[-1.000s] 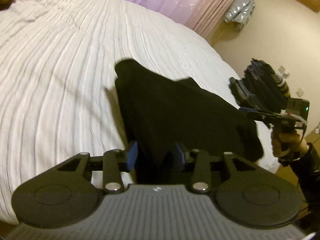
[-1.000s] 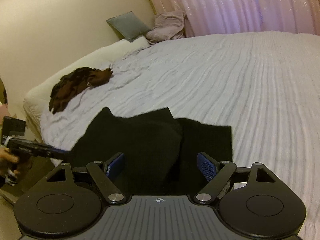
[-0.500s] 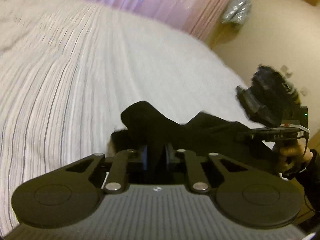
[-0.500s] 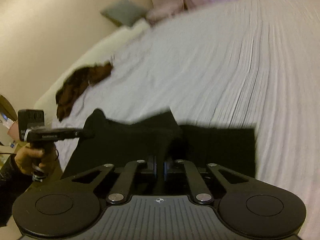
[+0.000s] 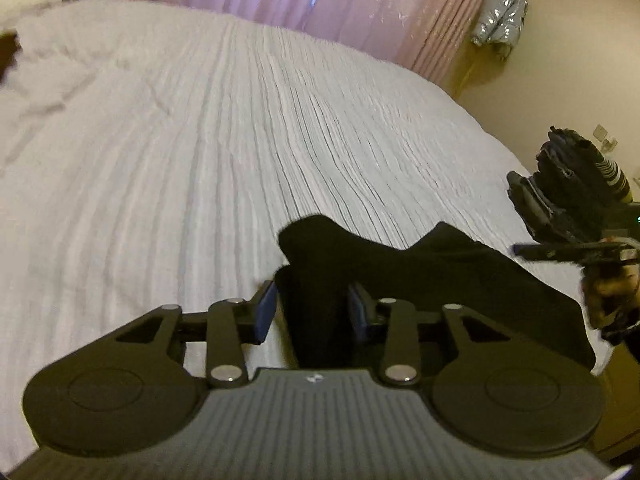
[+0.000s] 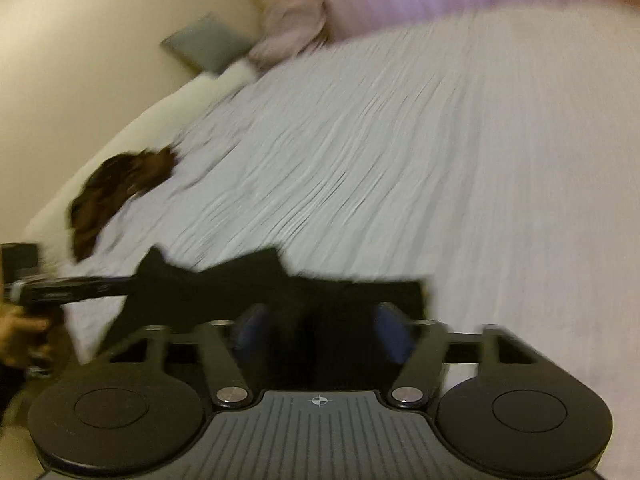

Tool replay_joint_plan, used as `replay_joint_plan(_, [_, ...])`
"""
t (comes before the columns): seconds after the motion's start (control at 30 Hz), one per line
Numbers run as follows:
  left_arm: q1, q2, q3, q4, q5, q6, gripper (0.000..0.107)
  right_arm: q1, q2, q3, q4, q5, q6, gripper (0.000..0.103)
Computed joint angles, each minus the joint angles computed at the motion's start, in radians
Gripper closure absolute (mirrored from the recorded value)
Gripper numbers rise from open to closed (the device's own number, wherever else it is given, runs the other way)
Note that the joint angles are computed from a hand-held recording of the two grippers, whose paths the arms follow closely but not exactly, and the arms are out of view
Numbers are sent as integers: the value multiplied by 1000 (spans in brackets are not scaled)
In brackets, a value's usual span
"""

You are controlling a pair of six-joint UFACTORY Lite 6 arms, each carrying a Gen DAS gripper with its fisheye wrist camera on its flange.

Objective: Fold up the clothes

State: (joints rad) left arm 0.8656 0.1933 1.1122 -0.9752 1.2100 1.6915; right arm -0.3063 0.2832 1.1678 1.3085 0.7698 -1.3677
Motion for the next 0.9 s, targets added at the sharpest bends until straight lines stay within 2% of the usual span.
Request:
replay_joint_plan(0.07, [59, -67, -35, 7, 60, 49, 75, -57, -119, -75, 14, 15, -28, 36])
replay_joint_plan(0.17, [137, -172, -118, 44, 170, 133, 75, -151, -322, -243, 13, 132, -87, 36])
replay_joint_plan(0.23, [156, -243, -203, 82, 206, 187, 75, -194, -461, -375, -13, 206, -127, 36])
replay_joint_plan(0.3, [156, -298, -302, 130, 186, 240, 75, -236, -536, -507, -13, 282, -210, 36])
replay_joint_plan(0.37, [134, -340, -403, 155, 89, 291, 75, -252, -591, -631, -12, 304, -285, 36])
replay_joint_plan(0.4, [124, -356, -447, 163, 43, 315, 76, -229, -615, -692, 1, 264, -312, 36])
replay_joint_plan(0.47, [122, -357, -490, 161, -13, 355, 77, -205, -609, -736, 0, 129, -347, 44])
replay_joint_plan(0.5, [134, -354, -485, 166, -6, 353, 77, -215, -610, -740, 8, 118, -334, 44])
replay_joint_plan(0.57, [149, -349, -470, 175, 7, 341, 77, -253, -683, -750, 13, 176, -300, 44])
replay_joint_plan(0.7, [130, -316, -462, 162, -10, 318, 79, -187, -842, -771, 94, 232, -326, 44])
replay_joint_plan(0.77, [114, -297, -462, 150, -29, 311, 80, -76, -762, -749, 130, 184, -360, 44])
replay_joint_plan(0.83, [103, -273, -447, 145, -35, 307, 80, 28, -581, -704, 172, 30, -443, 44])
replay_joint_plan(0.9, [101, -269, -440, 151, -31, 301, 80, 38, -377, -664, 285, -22, -581, 68])
